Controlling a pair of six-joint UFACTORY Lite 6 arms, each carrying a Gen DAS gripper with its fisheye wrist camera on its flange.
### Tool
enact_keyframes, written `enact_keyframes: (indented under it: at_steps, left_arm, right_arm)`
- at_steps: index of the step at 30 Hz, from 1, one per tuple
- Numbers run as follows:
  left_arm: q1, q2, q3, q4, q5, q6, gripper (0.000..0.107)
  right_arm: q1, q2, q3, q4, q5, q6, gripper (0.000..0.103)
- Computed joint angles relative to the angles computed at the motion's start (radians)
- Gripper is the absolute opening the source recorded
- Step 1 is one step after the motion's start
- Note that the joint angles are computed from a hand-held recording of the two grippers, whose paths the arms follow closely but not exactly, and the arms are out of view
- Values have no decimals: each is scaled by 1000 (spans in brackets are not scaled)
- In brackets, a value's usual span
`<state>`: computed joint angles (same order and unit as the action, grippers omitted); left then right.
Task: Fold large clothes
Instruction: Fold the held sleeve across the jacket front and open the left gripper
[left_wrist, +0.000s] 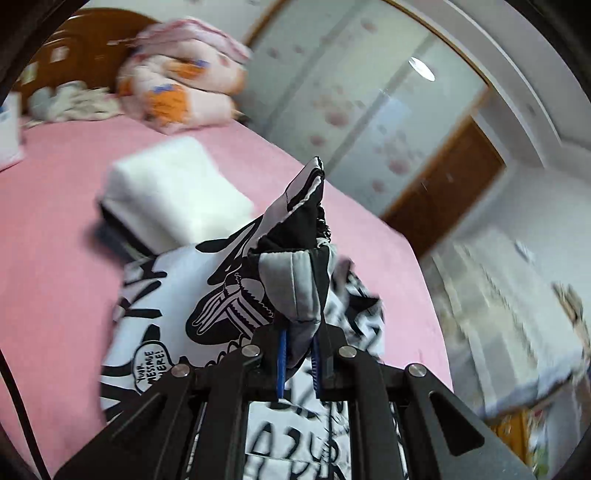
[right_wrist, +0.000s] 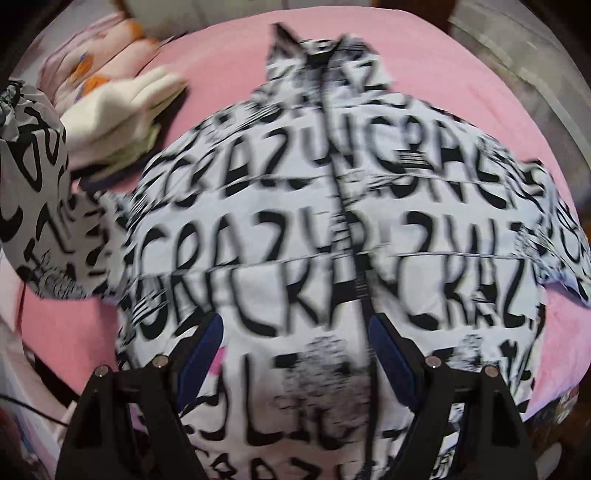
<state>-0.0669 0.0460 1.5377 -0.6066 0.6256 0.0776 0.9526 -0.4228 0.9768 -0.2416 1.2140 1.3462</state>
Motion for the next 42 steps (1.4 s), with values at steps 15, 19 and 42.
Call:
enact_keyframes:
  at_steps: [15, 19, 42]
  left_arm:
    - [-531, 438, 155, 317, 121, -364, 21]
    - [-489, 381, 14, 249, 150, -271, 57]
    - [-18, -133, -604, 680, 311, -332, 82]
  right_arm:
    - [-733, -443, -299, 177, 64, -590, 82]
    - [-891, -452, -331, 219, 45, -741, 82]
    - [-1217, -112, -469, 742, -295, -1182, 53]
